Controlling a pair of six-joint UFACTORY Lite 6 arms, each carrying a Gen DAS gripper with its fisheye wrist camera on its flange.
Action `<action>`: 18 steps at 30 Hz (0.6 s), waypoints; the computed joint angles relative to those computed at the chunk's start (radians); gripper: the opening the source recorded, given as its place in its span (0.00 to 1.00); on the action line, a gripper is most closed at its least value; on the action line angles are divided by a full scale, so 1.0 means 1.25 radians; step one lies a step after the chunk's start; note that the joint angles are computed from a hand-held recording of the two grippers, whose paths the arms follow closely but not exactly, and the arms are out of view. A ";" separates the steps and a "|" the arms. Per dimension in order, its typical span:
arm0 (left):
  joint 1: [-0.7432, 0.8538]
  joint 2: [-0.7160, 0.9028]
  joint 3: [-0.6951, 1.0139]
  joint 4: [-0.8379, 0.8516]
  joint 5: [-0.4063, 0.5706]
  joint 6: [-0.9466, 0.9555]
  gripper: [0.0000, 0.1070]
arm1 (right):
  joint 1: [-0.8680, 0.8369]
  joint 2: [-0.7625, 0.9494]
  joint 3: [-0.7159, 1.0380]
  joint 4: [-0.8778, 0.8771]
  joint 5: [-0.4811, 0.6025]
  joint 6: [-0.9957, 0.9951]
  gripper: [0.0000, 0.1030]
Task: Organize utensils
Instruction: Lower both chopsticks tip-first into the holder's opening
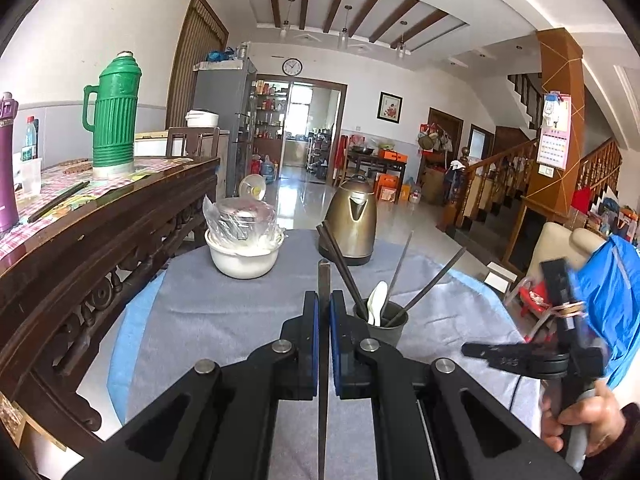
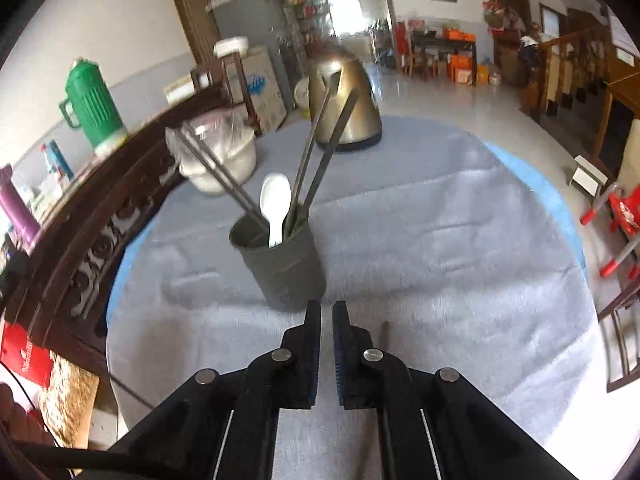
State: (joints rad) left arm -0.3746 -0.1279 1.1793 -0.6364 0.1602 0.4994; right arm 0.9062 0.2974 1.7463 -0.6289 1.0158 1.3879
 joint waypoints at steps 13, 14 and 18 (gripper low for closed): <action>0.012 0.010 -0.027 -0.156 0.003 0.161 0.05 | -0.252 0.081 -0.130 0.394 -0.144 -0.248 0.20; 0.016 0.012 -0.027 -0.181 0.007 0.186 0.05 | -0.258 0.112 -0.095 0.411 -0.127 -0.269 0.21; 0.022 0.011 -0.029 -0.192 0.011 0.199 0.05 | -0.251 0.245 0.086 0.386 -0.015 -0.314 0.25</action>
State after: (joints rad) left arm -0.3470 -0.1142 1.1435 -0.8761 0.1739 0.7477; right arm 0.5930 0.6038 1.8532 -0.1462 0.9976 0.9960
